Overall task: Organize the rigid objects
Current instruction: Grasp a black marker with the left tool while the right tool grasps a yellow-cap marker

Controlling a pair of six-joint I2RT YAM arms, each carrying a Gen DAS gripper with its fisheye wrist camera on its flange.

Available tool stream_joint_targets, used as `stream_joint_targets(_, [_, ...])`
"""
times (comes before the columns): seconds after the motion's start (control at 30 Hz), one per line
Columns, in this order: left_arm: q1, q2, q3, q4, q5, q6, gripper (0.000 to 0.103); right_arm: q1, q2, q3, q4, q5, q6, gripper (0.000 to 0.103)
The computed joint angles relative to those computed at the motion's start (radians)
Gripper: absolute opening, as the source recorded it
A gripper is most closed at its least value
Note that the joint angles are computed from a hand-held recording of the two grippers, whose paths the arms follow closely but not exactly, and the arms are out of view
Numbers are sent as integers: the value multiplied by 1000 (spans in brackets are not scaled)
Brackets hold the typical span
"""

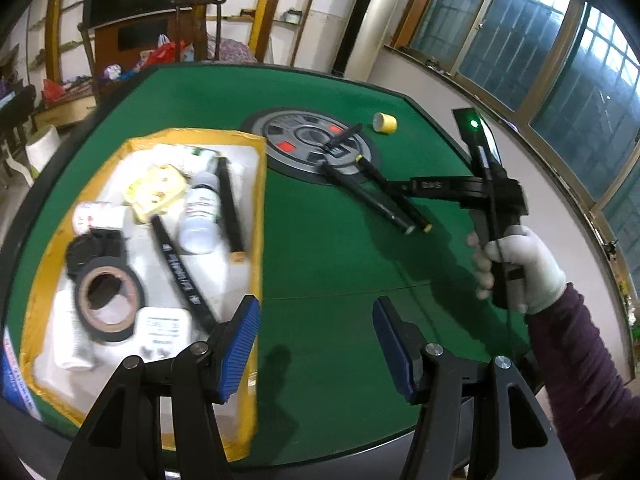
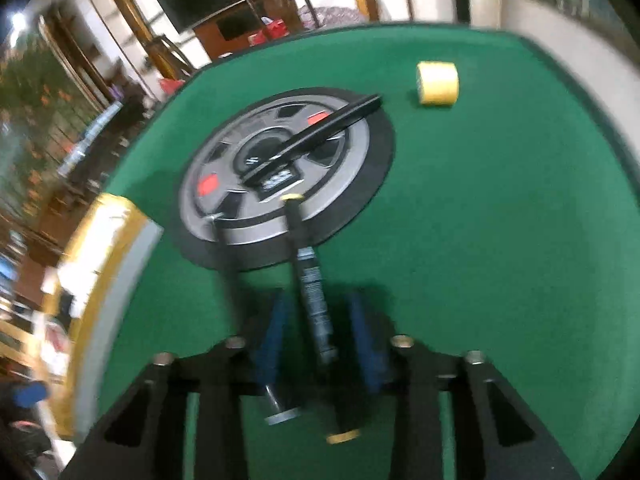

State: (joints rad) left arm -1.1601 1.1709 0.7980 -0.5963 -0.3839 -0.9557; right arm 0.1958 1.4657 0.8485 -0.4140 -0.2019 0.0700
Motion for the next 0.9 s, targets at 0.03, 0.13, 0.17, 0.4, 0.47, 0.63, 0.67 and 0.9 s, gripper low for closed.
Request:
stream_joint_targets(0.03, [7,23,16,12,15,6,62,5,0,-4,14,15,16,26])
stream_joint_targets(0.13, [21,100,79,40,46,21,62,46,-4,-33,80,89,40,25])
stream_joint_targets(0.17, [29,134,107,51,58,27,62,61,-10,-42,90,125,38,21])
stream_joint_targets(0.4, [114,414,296,105,135,87,62,-56,-106,-128,99,191,33,14])
stream_joint_targets(0.47, [158,501,354,114,183,75,62,-107,-128,-150,108,155,24,14])
stream_joint_targets(0.63, [213,695,542,59,114,90,62,-109,-141,-181,144,154,19,14])
stream_joint_targets(0.67, [222,711,555,56,107,98,62,-97,-134,-181,153,167,22,14])
stream_joint_targets(0.9, [189,842,663,23,-4,225,43,-138,-130,-178,152,98,26,14])
